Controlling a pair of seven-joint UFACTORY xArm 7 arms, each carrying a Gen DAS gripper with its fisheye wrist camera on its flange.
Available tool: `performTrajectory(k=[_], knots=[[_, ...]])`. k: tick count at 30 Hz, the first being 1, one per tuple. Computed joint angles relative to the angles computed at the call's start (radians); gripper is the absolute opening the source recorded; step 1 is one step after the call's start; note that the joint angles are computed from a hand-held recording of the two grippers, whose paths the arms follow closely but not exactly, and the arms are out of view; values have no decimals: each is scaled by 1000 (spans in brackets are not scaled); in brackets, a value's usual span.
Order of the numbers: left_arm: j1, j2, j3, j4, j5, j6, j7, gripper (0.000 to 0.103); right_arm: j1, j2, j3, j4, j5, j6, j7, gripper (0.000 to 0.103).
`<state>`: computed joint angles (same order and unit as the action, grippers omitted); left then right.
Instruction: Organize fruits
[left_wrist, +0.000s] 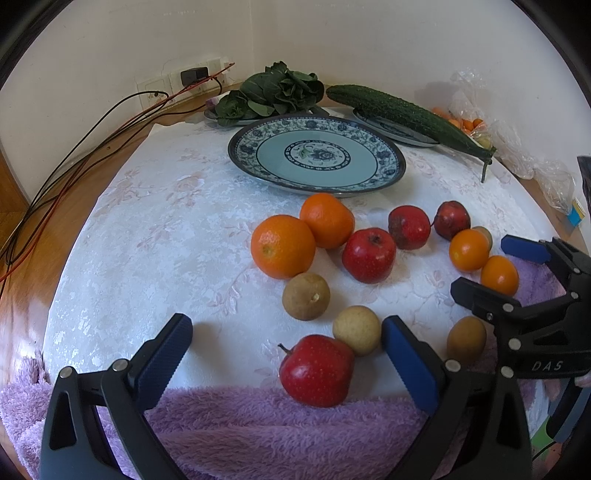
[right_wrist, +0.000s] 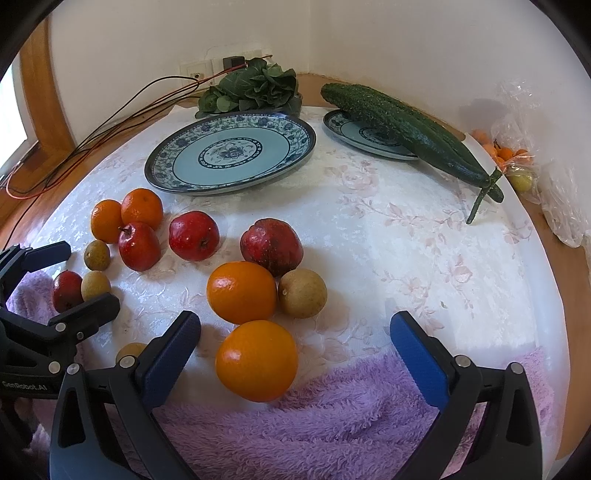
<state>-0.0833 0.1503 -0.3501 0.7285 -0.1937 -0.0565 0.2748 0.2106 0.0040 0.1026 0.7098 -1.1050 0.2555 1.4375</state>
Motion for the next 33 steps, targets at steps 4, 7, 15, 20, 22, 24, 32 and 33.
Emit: performTrajectory(k=[4,7,15,20,22,24,32,33], knots=[[-3,0,5,3,3,1,-2,103,0,0,0,0,-2,0,2,103],[6,-2,-4,2,-2,2,4,103,1,0,0,-1,-2,0,2,103],[-5,0,6,5,-1,2,1,103,1,-1,0,0,0,1,1,103],[10,-2,-9,3,-9,4,11,103,2,0,0,0,1,3,1,103],[8,-3,-7,1,-11,3,12,103,2,0,1,-1,6,3,-3,103],[12,-3,-12,3,-16,10,18,103,2,-1,1,-1,13,4,-10,103],[174,-25,-207,10,-290,66,306,95,3,-33,17,-32,73,11,-48,103],[203,-32,-243,12,-362,80,371,93,2,-36,20,-34,73,13,-45,103]])
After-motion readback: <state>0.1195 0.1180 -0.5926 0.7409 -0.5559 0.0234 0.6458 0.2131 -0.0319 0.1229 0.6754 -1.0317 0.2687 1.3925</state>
